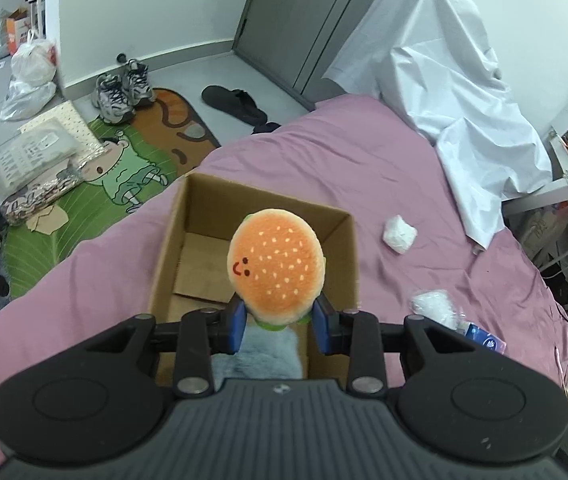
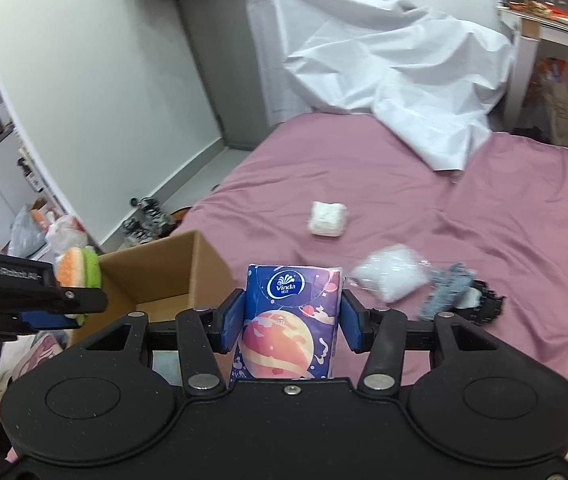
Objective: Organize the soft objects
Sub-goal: 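Carry the burger plush with the left gripper and tissue pack with the right toward the box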
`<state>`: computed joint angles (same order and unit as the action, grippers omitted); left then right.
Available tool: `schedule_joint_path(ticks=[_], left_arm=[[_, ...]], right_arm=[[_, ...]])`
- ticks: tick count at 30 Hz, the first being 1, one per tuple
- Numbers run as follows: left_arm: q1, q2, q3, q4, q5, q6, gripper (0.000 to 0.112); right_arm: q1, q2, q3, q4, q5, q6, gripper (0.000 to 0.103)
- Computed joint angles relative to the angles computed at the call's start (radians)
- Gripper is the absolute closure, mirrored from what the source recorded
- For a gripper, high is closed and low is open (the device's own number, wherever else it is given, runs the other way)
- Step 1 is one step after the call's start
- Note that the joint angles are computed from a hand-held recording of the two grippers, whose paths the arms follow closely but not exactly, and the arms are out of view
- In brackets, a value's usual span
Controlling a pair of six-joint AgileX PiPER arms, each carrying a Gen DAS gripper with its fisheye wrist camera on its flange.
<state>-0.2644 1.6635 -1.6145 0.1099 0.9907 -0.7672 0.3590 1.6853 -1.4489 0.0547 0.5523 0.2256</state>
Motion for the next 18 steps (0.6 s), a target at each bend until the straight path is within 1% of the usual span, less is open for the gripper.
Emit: schedule_joint_path(ticks=[6, 12, 16, 18], left_arm=[[0.058, -0.007, 0.049, -0.052, -0.028, 0.042, 0.079], [0.097, -0.028, 0.097, -0.092, -0.028, 0.068, 0.078], [0.112, -0.049, 0.112, -0.103, -0.018, 0.088, 0.07], [0.122, -0.059, 0.117, -0.107, -0.027, 0.096, 0.066]], right_arm=[[0.044, 0.028, -0.022, -0.01, -0.017, 0.005, 0.055], [0.079, 0.056, -0.049, -0.048, -0.036, 0.049, 0.055], [0.101, 0.072, -0.062, -0.049, -0.058, 0.055, 0.055], [0.109, 0.084, -0.073, -0.026, -0.064, 0.039, 0.055]])
